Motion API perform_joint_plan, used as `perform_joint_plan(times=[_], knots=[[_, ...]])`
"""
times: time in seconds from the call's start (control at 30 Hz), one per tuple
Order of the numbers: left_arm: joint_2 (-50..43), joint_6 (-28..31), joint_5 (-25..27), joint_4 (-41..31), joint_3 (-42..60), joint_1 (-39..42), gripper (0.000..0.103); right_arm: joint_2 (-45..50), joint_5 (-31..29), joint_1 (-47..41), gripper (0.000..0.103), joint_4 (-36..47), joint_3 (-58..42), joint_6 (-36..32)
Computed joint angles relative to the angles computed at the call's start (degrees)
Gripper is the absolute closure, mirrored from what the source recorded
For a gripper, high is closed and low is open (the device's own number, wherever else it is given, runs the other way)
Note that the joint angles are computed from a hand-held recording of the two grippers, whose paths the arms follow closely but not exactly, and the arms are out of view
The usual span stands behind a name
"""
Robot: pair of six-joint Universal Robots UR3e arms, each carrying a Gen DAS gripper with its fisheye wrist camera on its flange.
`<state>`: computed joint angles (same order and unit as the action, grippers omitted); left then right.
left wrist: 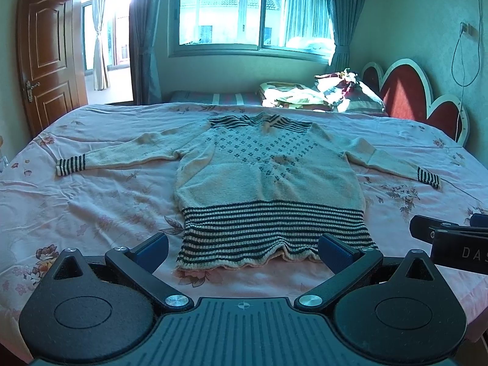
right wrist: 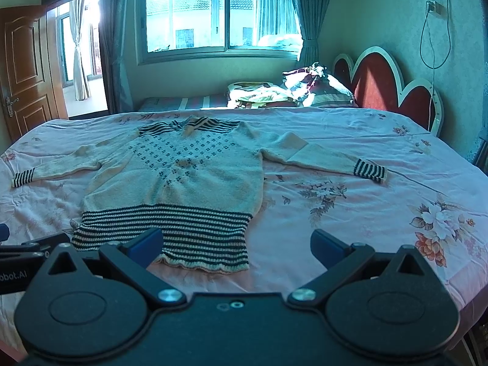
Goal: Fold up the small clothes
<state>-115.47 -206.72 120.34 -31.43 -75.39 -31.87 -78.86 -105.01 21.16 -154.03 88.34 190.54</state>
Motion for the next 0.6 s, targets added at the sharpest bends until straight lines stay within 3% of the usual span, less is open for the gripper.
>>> perform_joint_plan(times=[0.6], knots=[[0.2,-0.3,0.3,0.2,-0.7,-0.3,0.0,-0.4,0.2,-0.3,0.001,-0.5,1.0,0.2]])
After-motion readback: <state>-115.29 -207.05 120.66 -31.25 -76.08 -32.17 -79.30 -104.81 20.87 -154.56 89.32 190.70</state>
